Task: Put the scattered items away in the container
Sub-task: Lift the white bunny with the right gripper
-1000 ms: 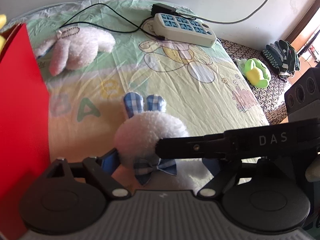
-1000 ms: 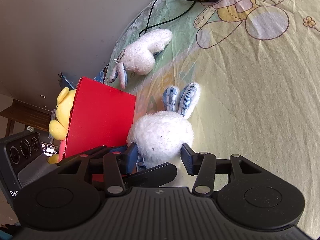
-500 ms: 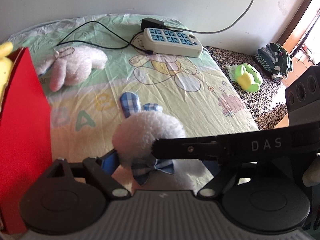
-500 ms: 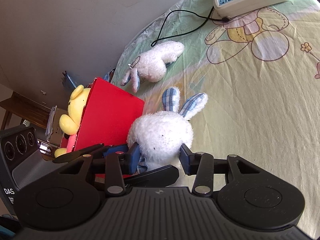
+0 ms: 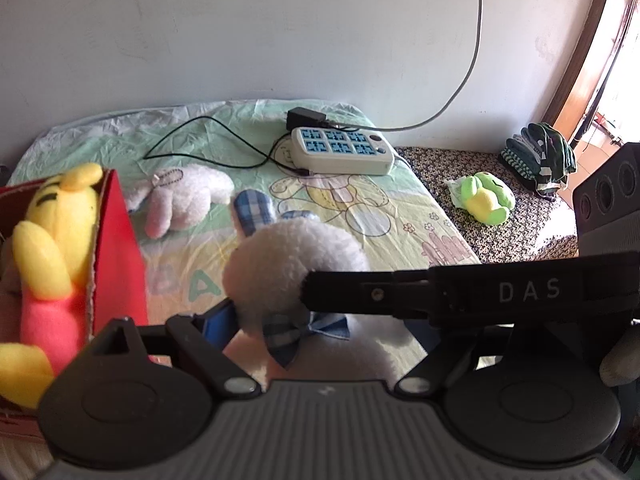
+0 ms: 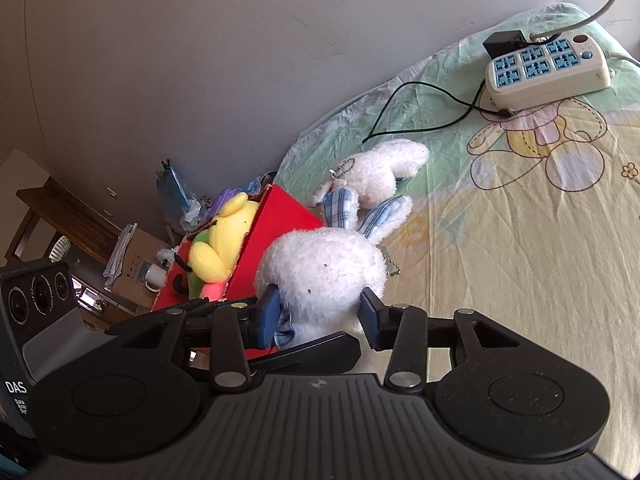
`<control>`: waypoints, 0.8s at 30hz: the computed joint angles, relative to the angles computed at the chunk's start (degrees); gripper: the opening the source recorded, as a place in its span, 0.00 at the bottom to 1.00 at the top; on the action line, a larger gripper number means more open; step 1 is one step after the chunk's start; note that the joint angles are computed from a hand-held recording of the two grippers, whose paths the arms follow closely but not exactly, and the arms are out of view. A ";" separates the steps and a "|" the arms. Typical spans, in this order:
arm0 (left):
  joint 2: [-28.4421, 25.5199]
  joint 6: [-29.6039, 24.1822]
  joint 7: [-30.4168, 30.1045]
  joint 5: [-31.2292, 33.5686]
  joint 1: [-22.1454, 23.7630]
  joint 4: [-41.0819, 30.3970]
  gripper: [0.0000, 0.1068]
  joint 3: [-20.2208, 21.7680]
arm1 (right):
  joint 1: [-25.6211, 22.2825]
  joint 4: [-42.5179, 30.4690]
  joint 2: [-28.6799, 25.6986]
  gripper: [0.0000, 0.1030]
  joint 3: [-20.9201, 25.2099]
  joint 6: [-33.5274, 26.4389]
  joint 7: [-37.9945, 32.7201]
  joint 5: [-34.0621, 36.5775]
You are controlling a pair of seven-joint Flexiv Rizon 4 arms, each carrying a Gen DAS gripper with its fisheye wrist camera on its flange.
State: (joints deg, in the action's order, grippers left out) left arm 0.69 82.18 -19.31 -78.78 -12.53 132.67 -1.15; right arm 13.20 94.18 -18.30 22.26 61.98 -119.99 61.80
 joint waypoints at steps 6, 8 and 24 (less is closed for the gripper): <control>3.25 0.54 9.37 -8.68 -1.24 0.46 0.80 0.46 | 1.53 0.68 1.92 0.44 0.97 4.38 -2.48 2.21; 4.34 -0.76 11.94 -9.95 -0.94 0.57 0.80 0.92 | 2.55 1.11 2.74 0.44 1.25 7.01 -2.91 2.79; 11.91 -14.63 22.46 -11.98 7.46 1.60 0.80 6.55 | 15.28 0.77 0.25 0.44 3.94 31.84 12.06 -13.71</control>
State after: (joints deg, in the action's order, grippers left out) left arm 12.60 67.56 3.16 -90.76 -5.07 134.27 5.41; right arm 28.48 94.95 -18.05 26.20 93.82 -107.92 48.09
